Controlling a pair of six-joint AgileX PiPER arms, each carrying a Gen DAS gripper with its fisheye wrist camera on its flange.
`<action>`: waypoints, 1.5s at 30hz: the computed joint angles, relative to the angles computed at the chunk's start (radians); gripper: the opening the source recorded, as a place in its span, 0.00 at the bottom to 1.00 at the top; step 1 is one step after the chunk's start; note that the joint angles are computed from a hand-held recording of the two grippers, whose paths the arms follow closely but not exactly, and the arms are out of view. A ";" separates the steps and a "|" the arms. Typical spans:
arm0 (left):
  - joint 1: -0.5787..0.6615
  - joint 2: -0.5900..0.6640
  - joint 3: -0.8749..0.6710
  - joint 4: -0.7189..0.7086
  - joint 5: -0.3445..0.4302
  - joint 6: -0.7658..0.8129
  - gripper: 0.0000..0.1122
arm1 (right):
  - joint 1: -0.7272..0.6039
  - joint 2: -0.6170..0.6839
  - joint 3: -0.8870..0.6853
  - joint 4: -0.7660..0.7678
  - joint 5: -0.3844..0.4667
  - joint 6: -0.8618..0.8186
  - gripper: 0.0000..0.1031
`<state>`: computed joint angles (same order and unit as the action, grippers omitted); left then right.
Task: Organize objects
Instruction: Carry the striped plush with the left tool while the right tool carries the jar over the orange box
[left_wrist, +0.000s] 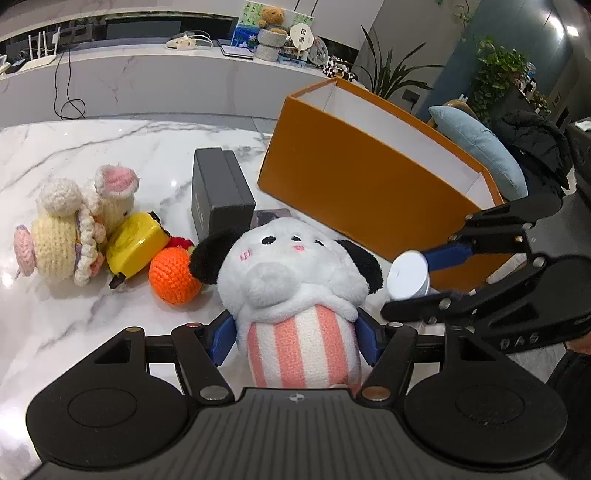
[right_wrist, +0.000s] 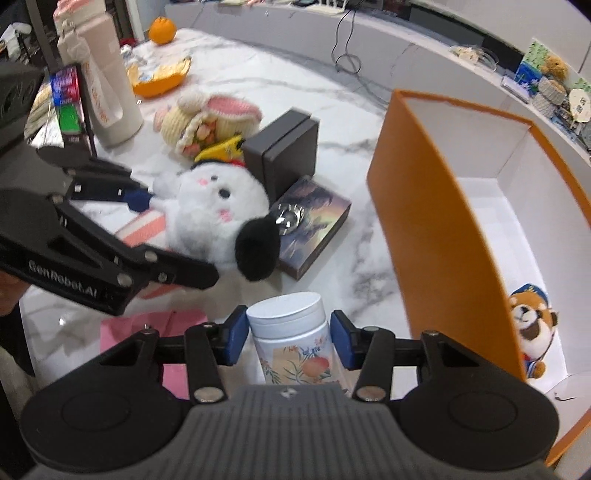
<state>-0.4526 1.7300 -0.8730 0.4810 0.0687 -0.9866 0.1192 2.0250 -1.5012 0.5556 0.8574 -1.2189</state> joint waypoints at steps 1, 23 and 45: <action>-0.004 0.000 -0.004 0.050 0.004 -0.052 0.68 | -0.005 -0.005 0.000 0.013 0.000 -0.002 0.48; -0.103 -0.025 -0.039 0.843 0.136 -0.841 0.68 | -0.095 -0.076 0.008 0.254 0.018 -0.107 0.45; -0.161 0.017 -0.249 0.753 0.254 -0.677 0.68 | -0.246 -0.141 0.067 0.754 -0.046 -0.261 0.45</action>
<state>-0.6137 1.7471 -1.1218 1.2339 0.3227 -1.6636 -0.1271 1.8836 -1.4344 1.3098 0.8110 -1.4799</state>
